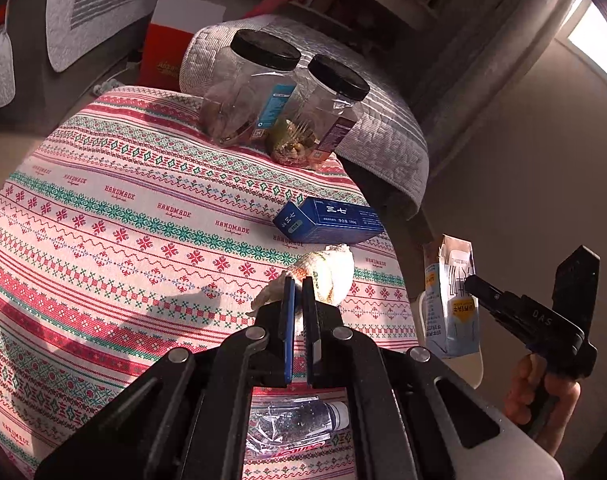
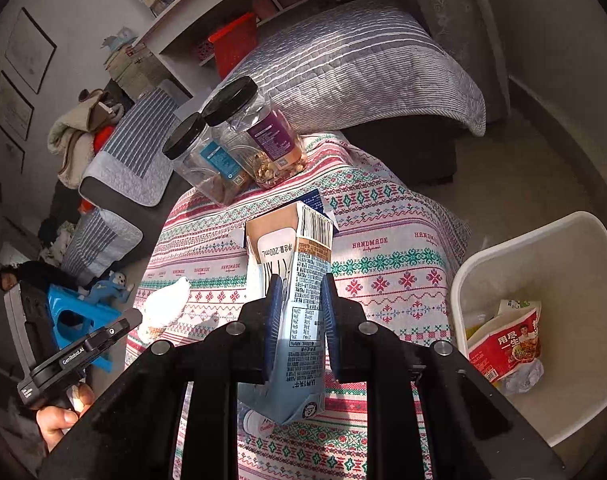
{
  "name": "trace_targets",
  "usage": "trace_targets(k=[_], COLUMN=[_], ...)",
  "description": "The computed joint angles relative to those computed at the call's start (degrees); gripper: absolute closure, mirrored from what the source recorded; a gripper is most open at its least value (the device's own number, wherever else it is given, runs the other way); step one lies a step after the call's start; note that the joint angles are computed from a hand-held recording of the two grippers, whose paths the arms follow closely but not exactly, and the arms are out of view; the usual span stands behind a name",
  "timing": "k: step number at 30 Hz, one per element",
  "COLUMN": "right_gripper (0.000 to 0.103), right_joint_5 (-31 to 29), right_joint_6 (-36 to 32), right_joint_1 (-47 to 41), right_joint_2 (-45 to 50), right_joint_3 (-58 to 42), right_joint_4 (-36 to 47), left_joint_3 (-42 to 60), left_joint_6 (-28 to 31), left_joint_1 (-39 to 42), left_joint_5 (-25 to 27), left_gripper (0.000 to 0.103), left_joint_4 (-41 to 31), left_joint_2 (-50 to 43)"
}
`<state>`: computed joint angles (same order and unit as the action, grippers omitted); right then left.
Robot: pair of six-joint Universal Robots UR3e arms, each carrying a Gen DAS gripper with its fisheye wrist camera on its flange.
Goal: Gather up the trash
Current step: 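Carry the carton and tissue to the bin and release both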
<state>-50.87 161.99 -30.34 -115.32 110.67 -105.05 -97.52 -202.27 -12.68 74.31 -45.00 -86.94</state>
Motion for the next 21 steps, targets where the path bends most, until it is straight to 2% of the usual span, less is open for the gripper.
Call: trace_targets(k=[4, 9, 10, 13, 17, 21], right_gripper=[0.084, 0.084, 0.084, 0.084, 0.084, 0.084], right_joint_5=[2.7, 5.2, 4.1, -2.7, -4.3, -8.3], right_joint_6=[-6.1, -18.5, -19.4, -19.0, -24.2, -23.6], right_joint_1=[-7.7, -18.8, -20.2, -22.1, -29.0, -31.0], right_joint_2=[-4.0, -8.6, -9.6, -13.7, -13.4, -11.9], right_joint_3=[-0.8, -4.3, -4.4, -1.2, -0.6, 1.7], right_joint_4=[8.8, 23.6, 23.1, 12.9, 13.7, 8.9], left_joint_3=[4.1, 11.3, 13.1, 18.9, 30.0, 45.6], left_joint_6=[-2.8, -7.2, -7.9, -10.8, -16.0, -19.2], left_joint_1=[-7.2, -16.1, -17.9, -22.8, -28.0, -32.1], left_joint_5=[1.7, 3.5, 4.0, 4.1, 3.0, 3.8], left_gripper=[0.1, 0.1, 0.1, 0.1, 0.1, 0.099], left_joint_4=[2.2, 4.5, 4.9, 6.5, 7.6, 2.7], left_joint_2=[-4.7, -13.4, -15.5, -22.3, -33.6, -45.8])
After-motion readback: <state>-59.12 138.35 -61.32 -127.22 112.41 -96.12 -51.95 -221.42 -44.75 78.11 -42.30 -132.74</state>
